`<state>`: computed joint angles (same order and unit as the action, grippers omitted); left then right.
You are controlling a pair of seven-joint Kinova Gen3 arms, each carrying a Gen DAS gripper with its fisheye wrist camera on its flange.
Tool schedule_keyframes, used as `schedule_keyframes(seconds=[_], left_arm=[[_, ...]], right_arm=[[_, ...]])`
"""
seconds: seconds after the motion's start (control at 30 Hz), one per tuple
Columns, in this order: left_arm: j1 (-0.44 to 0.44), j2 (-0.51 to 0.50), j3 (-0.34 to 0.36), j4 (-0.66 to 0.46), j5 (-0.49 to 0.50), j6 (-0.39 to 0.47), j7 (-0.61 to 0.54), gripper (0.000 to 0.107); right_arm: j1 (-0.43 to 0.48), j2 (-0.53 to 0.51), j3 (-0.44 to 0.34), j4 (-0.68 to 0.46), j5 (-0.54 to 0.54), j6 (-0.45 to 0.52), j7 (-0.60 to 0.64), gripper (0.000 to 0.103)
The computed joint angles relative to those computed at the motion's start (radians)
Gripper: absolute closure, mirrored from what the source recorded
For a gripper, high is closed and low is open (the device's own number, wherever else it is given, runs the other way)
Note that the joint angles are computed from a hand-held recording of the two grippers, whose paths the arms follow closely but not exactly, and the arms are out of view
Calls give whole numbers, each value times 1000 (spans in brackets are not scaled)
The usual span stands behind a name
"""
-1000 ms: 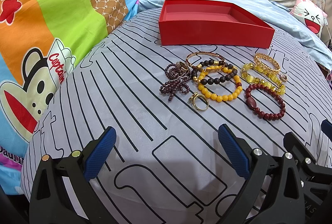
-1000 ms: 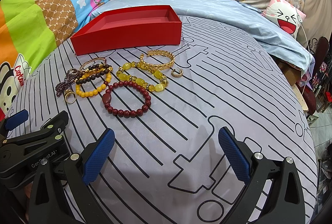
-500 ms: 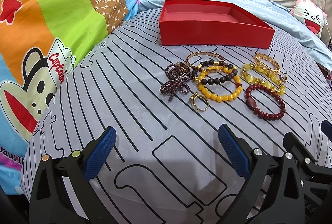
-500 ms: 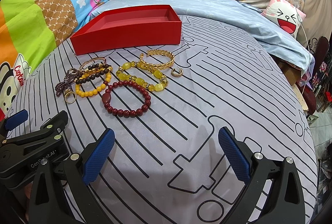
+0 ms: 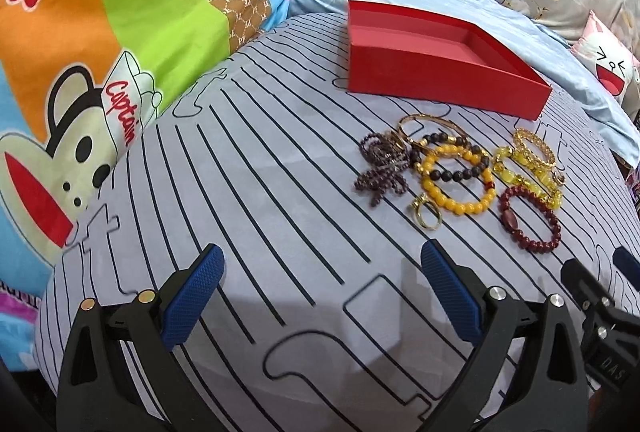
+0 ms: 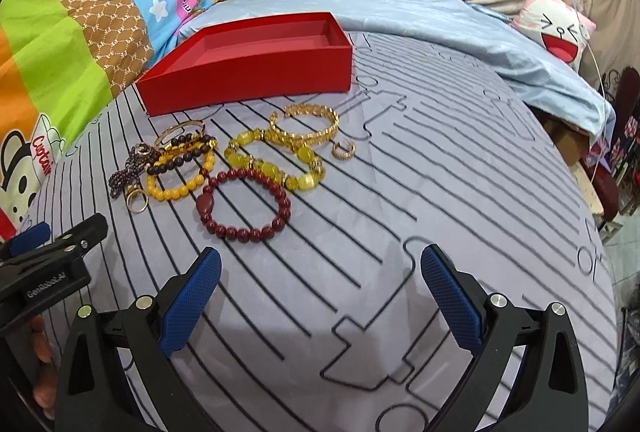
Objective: Organize jewelry
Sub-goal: 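Grasp the dark garnet beaded strand with the left tool while the right tool grasps the twisted gold cuff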
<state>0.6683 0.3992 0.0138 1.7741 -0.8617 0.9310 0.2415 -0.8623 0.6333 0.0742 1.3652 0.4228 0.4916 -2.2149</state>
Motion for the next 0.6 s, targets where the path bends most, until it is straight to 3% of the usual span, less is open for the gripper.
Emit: schedule_keyframes(seconds=[0.4,0.6], left_arm=[[-45,28,-31,-53,-29,-55,-70,13],[-61,47,-52,-77,-13,-88,-106,13]], right_arm=[[83,120,-56,-257,-88,74,145,7],[106,206,-77,-424,-150,156,229,20]])
